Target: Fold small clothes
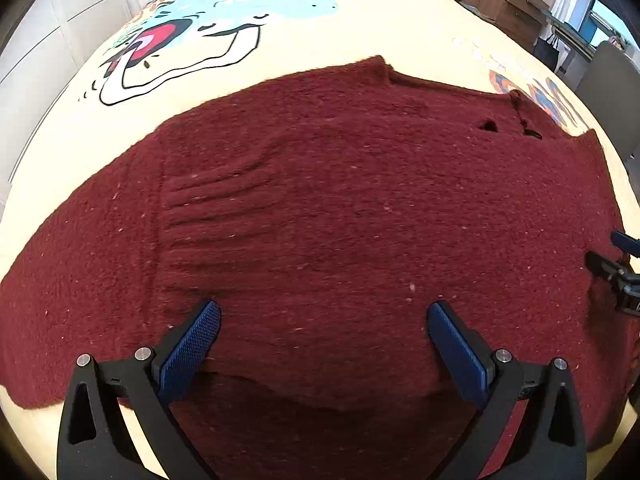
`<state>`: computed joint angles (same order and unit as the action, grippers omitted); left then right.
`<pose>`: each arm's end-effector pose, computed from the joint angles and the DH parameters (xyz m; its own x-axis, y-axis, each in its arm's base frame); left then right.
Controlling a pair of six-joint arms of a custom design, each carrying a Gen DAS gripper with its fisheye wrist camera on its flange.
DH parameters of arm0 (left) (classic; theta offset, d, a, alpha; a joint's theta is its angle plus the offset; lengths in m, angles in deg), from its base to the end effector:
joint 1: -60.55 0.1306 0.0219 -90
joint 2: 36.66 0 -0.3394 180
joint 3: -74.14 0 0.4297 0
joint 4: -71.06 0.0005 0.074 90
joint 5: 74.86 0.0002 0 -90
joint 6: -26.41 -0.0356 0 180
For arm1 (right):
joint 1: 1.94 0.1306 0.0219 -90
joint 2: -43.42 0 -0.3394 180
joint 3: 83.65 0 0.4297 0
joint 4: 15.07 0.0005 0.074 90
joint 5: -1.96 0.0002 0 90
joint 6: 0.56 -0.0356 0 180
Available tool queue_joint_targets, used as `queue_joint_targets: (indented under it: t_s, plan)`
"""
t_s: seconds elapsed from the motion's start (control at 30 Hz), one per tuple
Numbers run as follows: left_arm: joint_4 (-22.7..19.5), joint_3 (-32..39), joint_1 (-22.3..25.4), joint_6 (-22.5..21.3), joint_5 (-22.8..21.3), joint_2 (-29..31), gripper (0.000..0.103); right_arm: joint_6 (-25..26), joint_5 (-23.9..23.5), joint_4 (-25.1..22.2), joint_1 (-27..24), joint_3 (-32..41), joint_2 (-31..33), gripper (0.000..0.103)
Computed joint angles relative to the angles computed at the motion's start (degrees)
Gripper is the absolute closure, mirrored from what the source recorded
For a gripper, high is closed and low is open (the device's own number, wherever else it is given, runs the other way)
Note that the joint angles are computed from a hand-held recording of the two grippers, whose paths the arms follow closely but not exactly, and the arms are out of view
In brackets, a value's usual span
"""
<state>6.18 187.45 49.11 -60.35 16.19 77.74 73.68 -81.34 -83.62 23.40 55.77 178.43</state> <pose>0.6233 -0.1273 0.3313 -0.9054 0.1256 -0.4056 0.1547 0.9872 -0.0397 0.6689 0.3116 0.3051 -0.8857 -0.1209 -0.4483 -0.1439 0.9894 0.0174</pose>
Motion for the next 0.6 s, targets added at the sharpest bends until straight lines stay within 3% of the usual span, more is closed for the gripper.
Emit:
queue_joint_targets:
  t_s: [0.23,0.4,0.6]
  plan:
    - [2.25,-3.12,-0.44,-0.2,-1.45,-1.94,0.001,-0.19,-1.67,1.72,-0.88,-3.71,-1.97,0.0]
    - [3.46,-4.45,-1.07,0.36,-2.98,-2.82,0.001,-2.17,0.31,1.71,0.16,-3.88,-1.99,0.0]
    - [-0.96,-1.36,-1.04,0.17,-1.55,-2.23,0.001,-2.06,0.3,0.08,0.97,-4.6,-4.56,0.0]
